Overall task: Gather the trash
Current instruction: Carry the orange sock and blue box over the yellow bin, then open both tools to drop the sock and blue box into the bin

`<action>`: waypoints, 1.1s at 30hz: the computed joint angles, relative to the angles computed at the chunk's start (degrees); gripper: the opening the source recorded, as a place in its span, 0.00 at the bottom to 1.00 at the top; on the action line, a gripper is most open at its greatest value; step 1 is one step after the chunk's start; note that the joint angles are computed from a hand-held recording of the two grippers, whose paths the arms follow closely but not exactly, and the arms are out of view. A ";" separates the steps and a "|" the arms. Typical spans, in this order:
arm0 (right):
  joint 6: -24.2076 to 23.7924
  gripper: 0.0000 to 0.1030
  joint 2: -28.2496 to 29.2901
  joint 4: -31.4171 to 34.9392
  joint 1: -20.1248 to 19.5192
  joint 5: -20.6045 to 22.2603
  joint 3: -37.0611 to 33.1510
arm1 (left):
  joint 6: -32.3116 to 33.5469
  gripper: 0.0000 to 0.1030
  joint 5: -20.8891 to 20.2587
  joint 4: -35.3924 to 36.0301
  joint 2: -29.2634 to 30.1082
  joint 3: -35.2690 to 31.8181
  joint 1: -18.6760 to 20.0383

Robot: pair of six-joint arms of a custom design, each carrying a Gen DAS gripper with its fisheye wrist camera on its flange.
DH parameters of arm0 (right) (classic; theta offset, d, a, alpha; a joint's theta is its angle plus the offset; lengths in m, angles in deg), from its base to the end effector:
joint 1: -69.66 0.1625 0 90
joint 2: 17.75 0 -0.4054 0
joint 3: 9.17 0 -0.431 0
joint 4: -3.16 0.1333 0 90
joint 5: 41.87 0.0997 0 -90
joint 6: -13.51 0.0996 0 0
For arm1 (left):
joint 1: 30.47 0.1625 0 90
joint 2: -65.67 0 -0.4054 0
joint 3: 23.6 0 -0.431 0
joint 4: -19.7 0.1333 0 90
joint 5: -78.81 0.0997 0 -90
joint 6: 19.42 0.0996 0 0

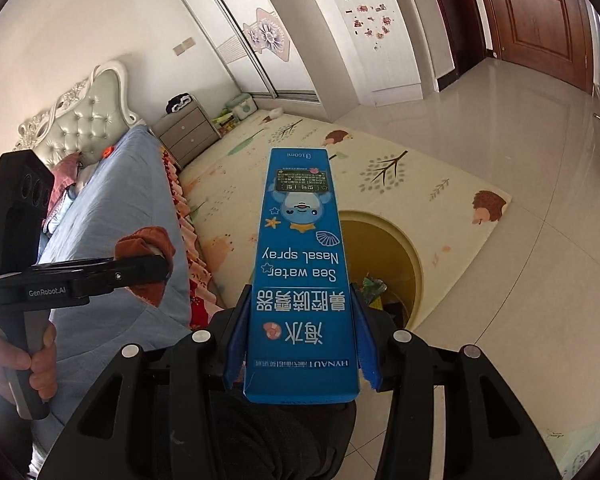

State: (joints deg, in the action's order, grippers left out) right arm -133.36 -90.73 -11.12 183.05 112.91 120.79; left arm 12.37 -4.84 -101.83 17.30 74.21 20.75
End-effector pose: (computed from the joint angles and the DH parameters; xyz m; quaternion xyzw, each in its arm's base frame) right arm 0.1655 -0.2739 0.0867 -0.2798 -0.7525 0.5307 0.2718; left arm -0.2721 -0.5690 0.0132 0.5768 0.8001 0.1518 0.0641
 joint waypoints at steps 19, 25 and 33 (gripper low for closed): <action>-10.23 0.63 -4.76 -2.95 -16.40 -13.65 1.72 | -4.87 0.79 1.72 3.30 13.14 -9.76 -0.64; -7.89 0.62 -2.77 -0.89 -17.34 -14.22 0.82 | -6.87 0.85 4.64 3.44 13.79 -10.69 -0.42; -5.36 0.62 -2.34 1.88 -13.00 -9.91 -0.61 | -2.13 0.85 3.15 -0.97 9.68 -6.27 -1.98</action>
State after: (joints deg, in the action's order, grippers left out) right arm -138.72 -93.07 -9.24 170.05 103.00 120.19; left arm 10.25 -1.69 -102.80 26.98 67.94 18.77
